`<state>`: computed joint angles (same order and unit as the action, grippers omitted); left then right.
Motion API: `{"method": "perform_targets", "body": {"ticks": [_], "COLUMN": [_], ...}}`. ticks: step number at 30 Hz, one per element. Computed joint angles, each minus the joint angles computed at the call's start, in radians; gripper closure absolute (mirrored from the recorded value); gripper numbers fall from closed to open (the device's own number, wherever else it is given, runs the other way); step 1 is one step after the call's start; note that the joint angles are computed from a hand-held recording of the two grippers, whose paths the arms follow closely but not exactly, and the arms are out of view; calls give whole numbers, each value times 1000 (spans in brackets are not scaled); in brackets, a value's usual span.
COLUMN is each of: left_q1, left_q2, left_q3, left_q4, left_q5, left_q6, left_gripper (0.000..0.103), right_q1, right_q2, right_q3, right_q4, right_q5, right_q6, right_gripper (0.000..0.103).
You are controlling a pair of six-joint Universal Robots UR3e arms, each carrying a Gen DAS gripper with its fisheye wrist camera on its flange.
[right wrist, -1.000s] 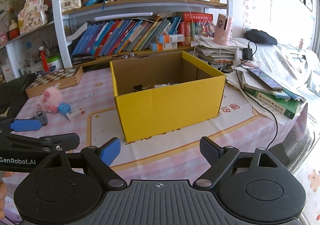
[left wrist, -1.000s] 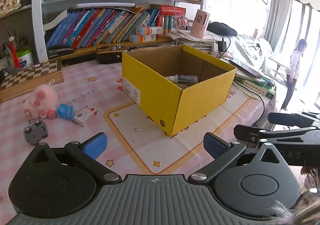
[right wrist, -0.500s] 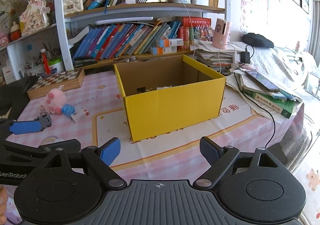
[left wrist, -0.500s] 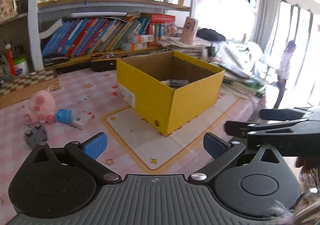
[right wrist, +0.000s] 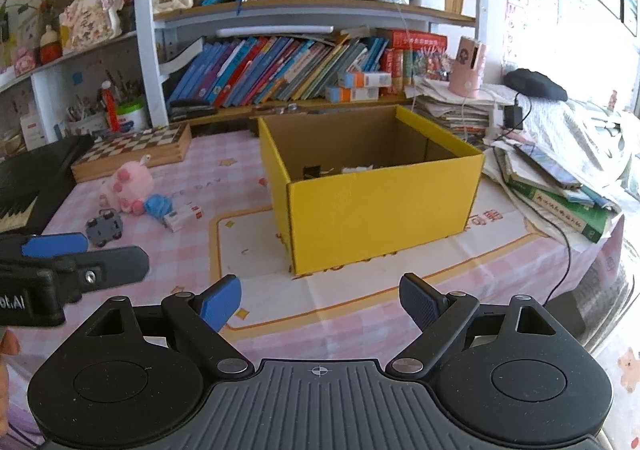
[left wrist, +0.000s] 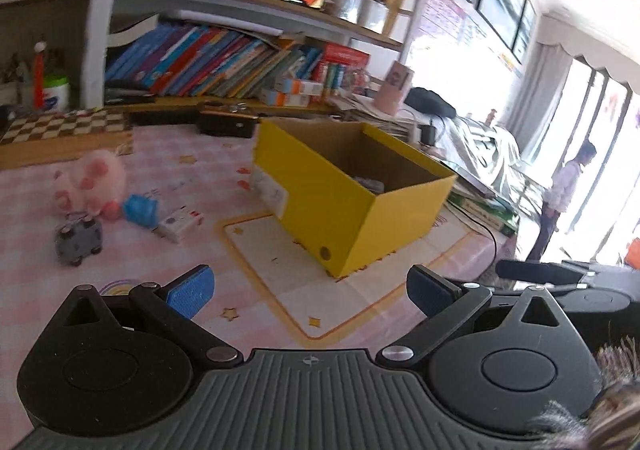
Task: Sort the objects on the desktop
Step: 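Withdraw both open tools from the box back over the table, then move the left tool toward the grey toy truck while the right tool approaches the red-labelled white box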
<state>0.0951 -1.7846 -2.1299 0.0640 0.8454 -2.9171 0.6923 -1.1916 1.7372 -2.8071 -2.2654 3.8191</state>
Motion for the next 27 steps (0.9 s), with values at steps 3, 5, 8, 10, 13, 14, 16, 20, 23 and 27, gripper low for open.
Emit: {"method": "perform_targets", "body": {"ticks": [3,5,8,10,13,14,16,20,23,27], "left_q1": [37,65,110,139,176,184,204,245,266,312], "left_q2": [9,18,30,42,62,69,76,98,122,145], "left_q3": [-12,-20,-35,-50,-81,-91,-108,-137,-159,-203], "left_q4": [-13,-32,-56,-56,-26,-16,1,5,15,46], "left_q5": [-8,-6,-10,-8,4,11,15,15,25,-18], "left_q6": [-15,-28,-51,-56,-56,-56,-56,-67,-61,-51], "left_gripper": [0,0,0,0,0,0,0,0,0,0], "right_q1": [-1,-2,-2,-3,-5,-4,-1,10,13,14], "right_q2": [24,44,83,106,151,163,194,250,279,317], "right_q3": [-29,-56,-102,-137,-208,-228,-280,-376,-425,-496], "right_q4": [2,0,-14,-9,9,14,32,66,76,97], "right_q5": [30,50,86,108,138,143,150,160,173,189], "right_q6": [-11,-25,-51,-62,-74,-77,-83,-112,-132,-167], "right_gripper": [14,14,14,14,14,14,13,10,9,8]}}
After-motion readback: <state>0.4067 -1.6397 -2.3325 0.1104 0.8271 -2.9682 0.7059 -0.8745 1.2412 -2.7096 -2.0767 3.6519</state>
